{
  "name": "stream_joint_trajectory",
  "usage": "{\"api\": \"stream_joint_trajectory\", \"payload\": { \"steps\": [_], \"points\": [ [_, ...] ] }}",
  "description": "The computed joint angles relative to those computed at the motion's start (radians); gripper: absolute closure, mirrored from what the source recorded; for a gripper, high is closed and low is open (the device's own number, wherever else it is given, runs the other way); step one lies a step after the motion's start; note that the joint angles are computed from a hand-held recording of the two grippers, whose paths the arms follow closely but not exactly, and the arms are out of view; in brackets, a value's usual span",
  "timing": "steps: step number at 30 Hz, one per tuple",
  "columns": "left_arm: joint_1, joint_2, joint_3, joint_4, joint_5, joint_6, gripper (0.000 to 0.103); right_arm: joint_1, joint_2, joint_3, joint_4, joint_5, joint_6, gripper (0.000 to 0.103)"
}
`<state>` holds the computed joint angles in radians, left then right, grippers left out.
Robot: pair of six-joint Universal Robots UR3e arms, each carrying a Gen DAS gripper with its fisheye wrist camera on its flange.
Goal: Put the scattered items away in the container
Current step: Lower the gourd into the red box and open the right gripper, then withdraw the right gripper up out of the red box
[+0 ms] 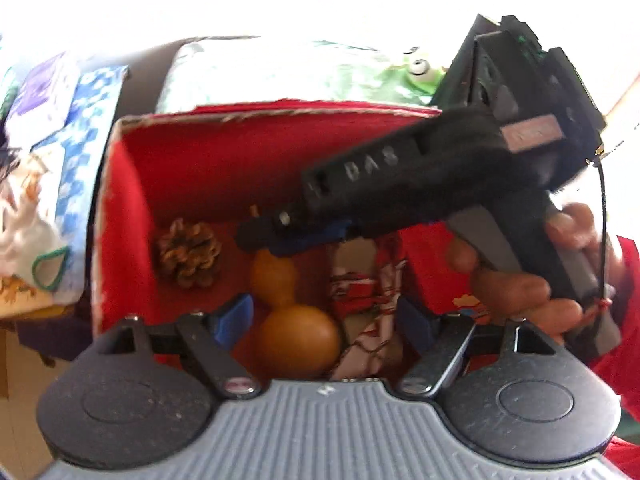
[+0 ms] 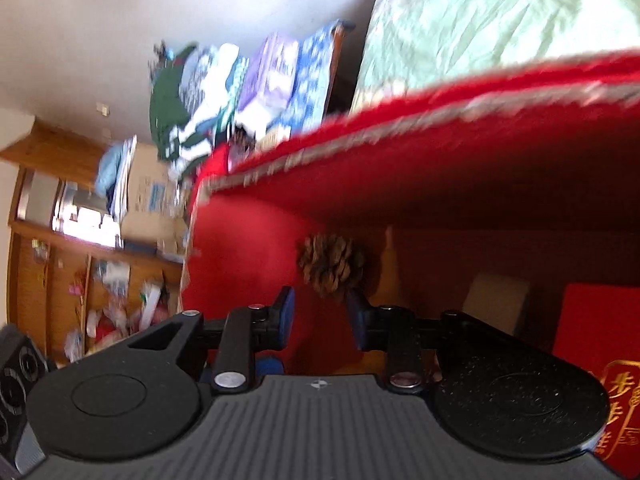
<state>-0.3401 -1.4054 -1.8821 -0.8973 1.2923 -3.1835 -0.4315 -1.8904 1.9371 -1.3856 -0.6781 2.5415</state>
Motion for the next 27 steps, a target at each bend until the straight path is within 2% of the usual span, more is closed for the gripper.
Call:
{"api": "stream_joint_trajectory", "payload": {
  "steps": [2,4,6,10,12,15,18,21,24,27],
  "points": [
    [-0.012,0.03,-0.033,-0.002,-0.005,-0.026,0.024,0.044,0.03,-0.036,0.01,-0.016,-0.032,0.07],
    [0.001,0.011,-0.015,-0.003,-0.021,-0.018,0.024,0.085,0.06,-0.057,-0.025,-0.035,-0.011,0.07],
    [-0.037,0.025,0.021,-0.037,-0.009,-0.049,0.024,0.082,0.071,-0.065,-0.016,-0.051,-0.001,0.07],
    [-0.037,0.058,-0.018,-0.014,-0.002,-0.058,0.024,0.064,0.069,-0.065,0.024,-0.076,-0.016,0.07],
    [-0.033,0.076,-0.028,-0.009,-0.001,-0.067,0.024,0.055,0.054,-0.046,0.002,-0.087,0.012,0.071],
    [-0.028,0.108,-0.056,0.013,0.0,-0.077,0.024,0.063,0.024,-0.02,-0.073,-0.147,0.089,0.069],
    [-0.033,0.144,-0.082,0.032,0.009,-0.086,0.024,0.051,0.0,-0.015,-0.058,-0.138,0.067,0.061],
    [-0.045,0.197,-0.107,0.054,0.035,-0.097,0.024,0.022,-0.045,-0.009,-0.031,-0.125,0.059,0.059],
    [-0.049,0.269,-0.143,0.079,0.054,-0.109,0.024,-0.073,-0.118,-0.035,0.139,-0.062,-0.049,0.059],
    [-0.066,0.344,-0.176,0.097,0.087,-0.134,0.024,-0.238,-0.214,-0.114,0.505,-0.013,-0.318,0.06]
  ]
}}
